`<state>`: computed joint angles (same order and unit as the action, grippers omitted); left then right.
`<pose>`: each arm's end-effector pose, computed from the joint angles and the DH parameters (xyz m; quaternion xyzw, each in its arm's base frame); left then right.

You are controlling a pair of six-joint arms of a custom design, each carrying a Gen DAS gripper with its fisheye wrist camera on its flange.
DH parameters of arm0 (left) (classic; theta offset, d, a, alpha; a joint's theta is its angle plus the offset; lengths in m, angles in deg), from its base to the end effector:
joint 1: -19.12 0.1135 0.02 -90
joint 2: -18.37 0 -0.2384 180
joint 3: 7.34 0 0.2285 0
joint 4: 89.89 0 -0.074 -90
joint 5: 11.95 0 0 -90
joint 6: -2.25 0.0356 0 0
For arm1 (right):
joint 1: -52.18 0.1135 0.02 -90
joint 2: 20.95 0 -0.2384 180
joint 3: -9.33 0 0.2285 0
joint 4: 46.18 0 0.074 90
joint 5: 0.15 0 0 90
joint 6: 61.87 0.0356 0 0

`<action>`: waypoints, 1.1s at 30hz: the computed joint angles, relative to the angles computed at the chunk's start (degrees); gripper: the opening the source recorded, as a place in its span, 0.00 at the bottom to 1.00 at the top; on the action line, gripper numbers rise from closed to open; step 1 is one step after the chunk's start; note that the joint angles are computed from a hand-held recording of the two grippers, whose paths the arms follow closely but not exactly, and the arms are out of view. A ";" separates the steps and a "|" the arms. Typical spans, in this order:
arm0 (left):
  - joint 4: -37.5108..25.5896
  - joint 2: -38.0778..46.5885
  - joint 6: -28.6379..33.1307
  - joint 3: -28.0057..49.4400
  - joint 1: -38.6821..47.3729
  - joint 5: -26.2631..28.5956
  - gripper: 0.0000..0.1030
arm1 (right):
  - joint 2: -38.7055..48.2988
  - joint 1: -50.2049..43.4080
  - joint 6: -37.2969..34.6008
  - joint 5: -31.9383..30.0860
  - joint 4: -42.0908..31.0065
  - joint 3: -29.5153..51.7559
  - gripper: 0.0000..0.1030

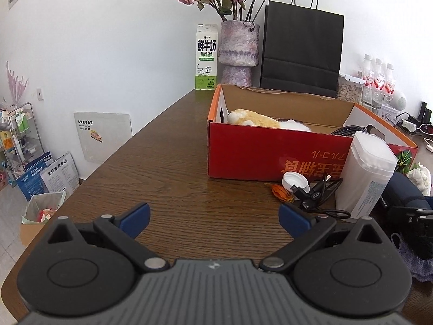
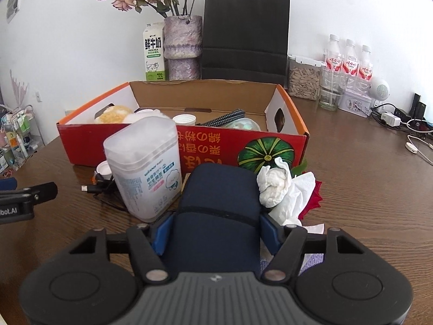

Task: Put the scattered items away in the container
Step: 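Close the right tool around the navy zip pouch on the table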

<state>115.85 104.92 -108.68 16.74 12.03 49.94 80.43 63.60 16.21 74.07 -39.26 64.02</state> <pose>0.1963 -0.0075 0.0858 -0.2126 0.8477 0.1053 0.4745 0.2990 0.0703 0.1117 -0.2385 0.8666 0.1225 0.4210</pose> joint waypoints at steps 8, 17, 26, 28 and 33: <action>-1.05 -0.77 -0.12 0.48 -1.34 -0.75 1.00 | -3.86 -1.58 0.59 -2.23 1.24 -2.45 0.64; -2.99 0.00 0.19 3.05 -4.56 -1.96 1.00 | -4.91 -3.39 0.82 -4.42 1.52 -2.45 0.64; -3.86 1.37 -0.24 3.96 -5.04 -2.58 1.00 | 1.04 -1.43 -1.42 -2.29 -1.63 0.76 0.67; -4.04 1.34 -0.40 3.93 -4.73 -2.46 1.00 | 0.95 -1.15 -1.76 -1.82 -1.40 0.44 0.68; -3.88 1.51 -0.69 3.61 -4.49 -1.92 1.00 | 0.70 -0.46 -2.87 -0.45 -1.93 0.17 0.69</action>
<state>111.96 106.44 -109.37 20.35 7.54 48.02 81.13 63.13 13.34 73.62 -41.19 64.19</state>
